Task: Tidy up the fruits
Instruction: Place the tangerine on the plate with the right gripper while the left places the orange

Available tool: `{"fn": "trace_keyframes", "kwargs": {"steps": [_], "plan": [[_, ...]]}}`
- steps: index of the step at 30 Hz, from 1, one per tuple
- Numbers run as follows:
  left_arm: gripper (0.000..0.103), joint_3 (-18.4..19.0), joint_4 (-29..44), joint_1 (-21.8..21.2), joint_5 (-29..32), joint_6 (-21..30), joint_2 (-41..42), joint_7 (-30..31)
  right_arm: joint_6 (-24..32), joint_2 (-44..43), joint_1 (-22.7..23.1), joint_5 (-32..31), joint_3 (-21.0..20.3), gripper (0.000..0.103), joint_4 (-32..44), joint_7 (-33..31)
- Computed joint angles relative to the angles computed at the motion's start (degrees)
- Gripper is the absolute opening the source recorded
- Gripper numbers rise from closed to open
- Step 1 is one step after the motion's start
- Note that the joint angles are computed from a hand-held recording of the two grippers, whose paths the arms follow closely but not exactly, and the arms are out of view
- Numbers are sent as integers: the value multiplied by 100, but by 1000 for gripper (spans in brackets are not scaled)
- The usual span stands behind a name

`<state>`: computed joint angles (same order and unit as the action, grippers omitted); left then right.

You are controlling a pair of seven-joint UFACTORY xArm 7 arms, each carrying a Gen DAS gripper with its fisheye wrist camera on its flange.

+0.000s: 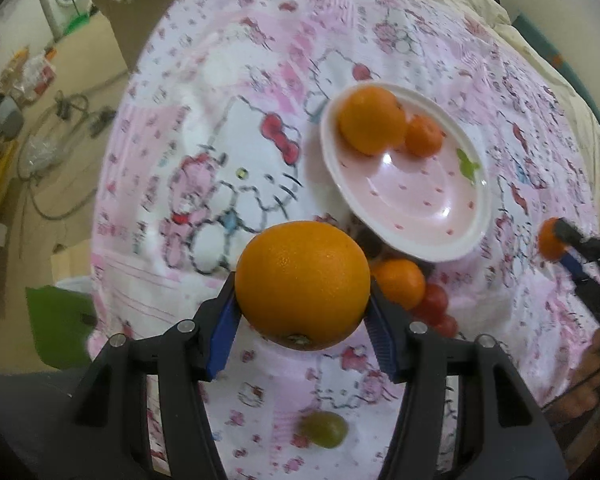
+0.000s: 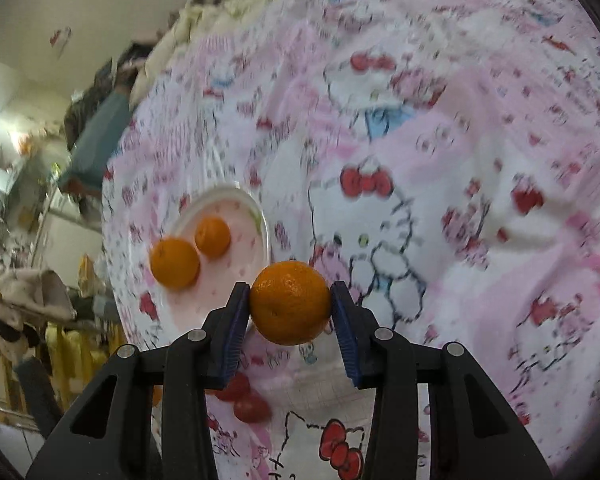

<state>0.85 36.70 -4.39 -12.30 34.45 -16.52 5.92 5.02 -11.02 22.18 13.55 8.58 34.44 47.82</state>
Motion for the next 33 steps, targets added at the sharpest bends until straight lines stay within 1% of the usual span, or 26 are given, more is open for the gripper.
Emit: {"fn": "trace_keyframes", "kwargs": {"steps": [1, 3, 6, 7, 8, 9, 11, 12, 15, 17, 18, 21, 23, 25, 27, 31, 33], "plan": [[54, -15, -51, 10, 44, -122, -52, 21, -63, -22, 10, 23, -26, 43, -5, -21], [54, 52, -76, -79, -95, -225, -117, 228, -221, -101, 122, 131, -161, 43, -24, -194], [54, 98, -11, -224, -288, -274, -150, 539, -464, -27, 497, 426, -458, 43, 54, -572], [54, 83, 47, -240, -298, -252, -122, 575, -501, 53, 686, 640, -590, 43, 132, -802], [54, 69, 144, -272, -314, -223, -53, 636, -474, 143, 1115, 1034, -954, 43, 266, -1271], [54, 53, 281, -304, -328, -193, 66, 708, -445, 196, 1304, 1246, -1101, 43, 351, -1540], [54, -7, 470, -322, -338, -164, 239, 741, -354, 259, 1341, 1501, -1114, 43, 503, -1936], [54, -29, 569, -338, -363, -159, 352, 778, -301, 343, 1484, 1805, -1240, 43, 641, -2315], [54, -125, 836, -351, -387, -123, 700, 788, -183, 503, 1442, 2163, -1210, 43, 866, -2787], [54, -165, 964, -361, -482, -97, 905, 855, -85, 636, 1289, 2196, -1121, 43, 1004, -2916], [54, -200, 1013, -356, -465, -91, 992, 850, -45, 705, 1250, 2349, -1101, 43, 1072, -3070], [54, -279, 1192, -341, -461, -57, 1280, 855, 180, 945, 1177, 3351, -1074, 43, 1348, -3971], [54, -323, 1333, -327, -467, -17, 1476, 864, 334, 1132, 1022, 3655, -987, 43, 1546, -4302], [54, -375, 1438, -317, -353, -58, 1642, 830, 430, 1306, 860, 3656, -869, 43, 1713, -4380], [54, -411, 1522, -305, -234, -90, 1771, 769, 577, 1528, 687, 3747, -732, 43, 1946, -4593], [54, -461, 1772, -280, -136, -25, 2073, 713, 834, 1900, 369, 3563, -476, 43, 2295, -4659], [54, -477, 1859, -286, 31, -49, 2185, 619, 962, 2070, 214, 3489, -343, 43, 2449, -4659]]}}
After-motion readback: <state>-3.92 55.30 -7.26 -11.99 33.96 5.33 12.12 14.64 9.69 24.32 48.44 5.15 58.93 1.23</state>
